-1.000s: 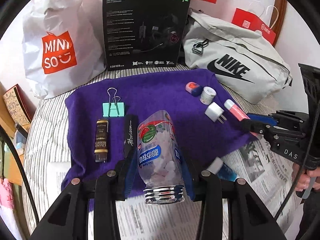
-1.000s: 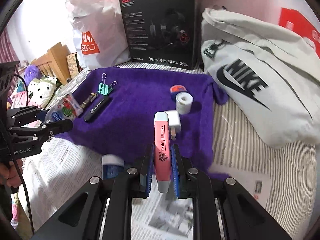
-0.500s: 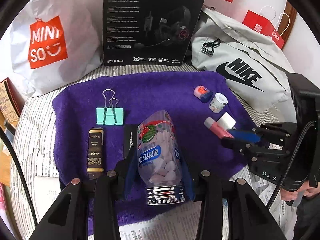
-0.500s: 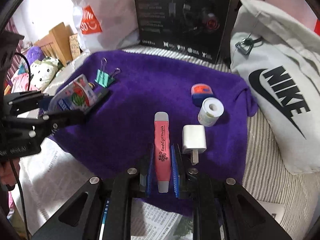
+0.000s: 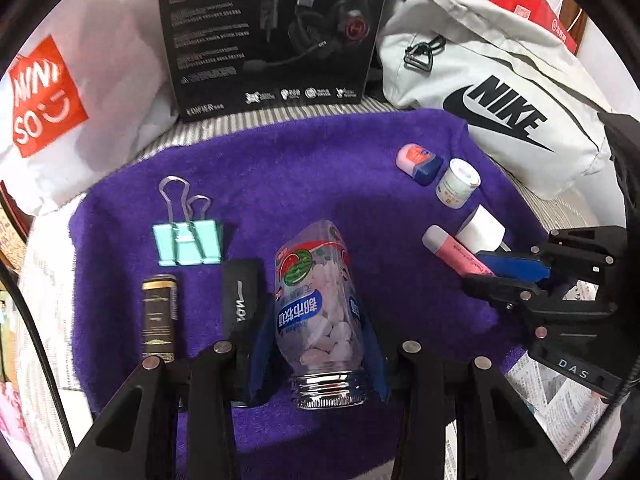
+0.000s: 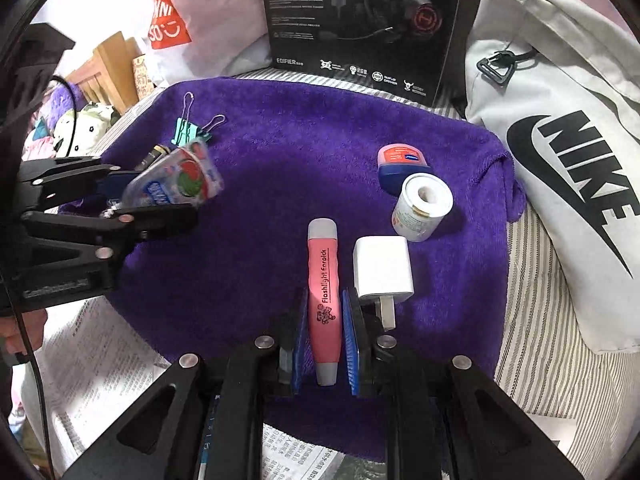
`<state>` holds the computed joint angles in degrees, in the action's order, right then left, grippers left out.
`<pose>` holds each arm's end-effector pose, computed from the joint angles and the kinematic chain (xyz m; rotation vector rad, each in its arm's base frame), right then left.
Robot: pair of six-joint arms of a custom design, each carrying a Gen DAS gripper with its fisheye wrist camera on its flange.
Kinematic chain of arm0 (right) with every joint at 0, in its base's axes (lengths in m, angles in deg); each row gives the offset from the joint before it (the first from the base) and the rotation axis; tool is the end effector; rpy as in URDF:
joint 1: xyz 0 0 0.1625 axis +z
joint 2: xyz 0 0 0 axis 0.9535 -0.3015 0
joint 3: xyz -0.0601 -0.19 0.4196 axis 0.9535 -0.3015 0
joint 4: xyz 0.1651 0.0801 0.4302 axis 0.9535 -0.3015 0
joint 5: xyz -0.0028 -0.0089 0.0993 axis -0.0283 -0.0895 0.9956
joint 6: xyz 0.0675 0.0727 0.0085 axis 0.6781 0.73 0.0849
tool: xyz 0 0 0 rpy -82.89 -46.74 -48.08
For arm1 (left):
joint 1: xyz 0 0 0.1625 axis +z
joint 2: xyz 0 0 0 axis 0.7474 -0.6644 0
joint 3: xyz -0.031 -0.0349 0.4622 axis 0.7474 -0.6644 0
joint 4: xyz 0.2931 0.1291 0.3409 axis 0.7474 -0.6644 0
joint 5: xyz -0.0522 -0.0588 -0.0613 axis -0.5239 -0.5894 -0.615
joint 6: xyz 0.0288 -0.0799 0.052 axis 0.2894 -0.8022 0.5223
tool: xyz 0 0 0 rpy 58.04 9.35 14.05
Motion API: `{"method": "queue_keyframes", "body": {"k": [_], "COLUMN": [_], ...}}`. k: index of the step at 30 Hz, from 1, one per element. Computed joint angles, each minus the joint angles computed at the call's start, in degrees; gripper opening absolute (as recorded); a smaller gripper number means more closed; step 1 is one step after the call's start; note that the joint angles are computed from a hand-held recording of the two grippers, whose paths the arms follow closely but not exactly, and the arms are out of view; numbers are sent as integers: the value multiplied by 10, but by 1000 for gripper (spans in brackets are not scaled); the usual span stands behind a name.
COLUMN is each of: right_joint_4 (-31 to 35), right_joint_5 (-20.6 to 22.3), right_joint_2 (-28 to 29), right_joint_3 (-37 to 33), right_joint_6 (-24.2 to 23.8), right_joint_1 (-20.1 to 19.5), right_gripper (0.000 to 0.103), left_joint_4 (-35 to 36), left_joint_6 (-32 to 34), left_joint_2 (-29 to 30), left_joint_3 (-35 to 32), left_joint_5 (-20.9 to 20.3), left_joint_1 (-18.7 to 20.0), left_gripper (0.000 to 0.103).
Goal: Organize rigid objects
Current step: 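Carry the bottle and highlighter onto the purple towel and release both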
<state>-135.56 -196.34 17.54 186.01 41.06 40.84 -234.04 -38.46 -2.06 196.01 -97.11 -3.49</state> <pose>0.2109 -0.3198 0.0150 0.5274 -2.3646 0.4709 -0.1024 -0.3694 0.1466 0.8613 2.4409 -0.3864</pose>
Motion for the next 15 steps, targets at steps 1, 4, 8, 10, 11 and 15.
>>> {"method": "queue_keyframes", "body": {"k": [1,4,8,10,11,15], "right_joint_4": [-3,-9,-3,8,11,22], "right_joint_5": [4,14,17,17,18,16], "right_joint_2": [-1,-3,-9,-14,-15,-23], "right_joint_3": [2,4,8,8,9,13], "right_joint_6": [-9,-23,-27,-24,-24,-14], "right_joint_1": [-2,-7,-7,-6,-5,-3], "right_gripper": [18,18,18,19,20,23], "left_joint_4": [-3,-10,-4,0,1,13], "left_joint_6": [1,6,4,1,0,-9], "left_joint_2": [3,7,6,0,-1,-14], "left_joint_3": [1,7,9,9,9,13], "left_joint_5": [-1,13,18,12,11,10], "left_joint_1": [1,-9,-14,-12,-10,-11], "left_gripper": [39,39,40,40,40,40]}}
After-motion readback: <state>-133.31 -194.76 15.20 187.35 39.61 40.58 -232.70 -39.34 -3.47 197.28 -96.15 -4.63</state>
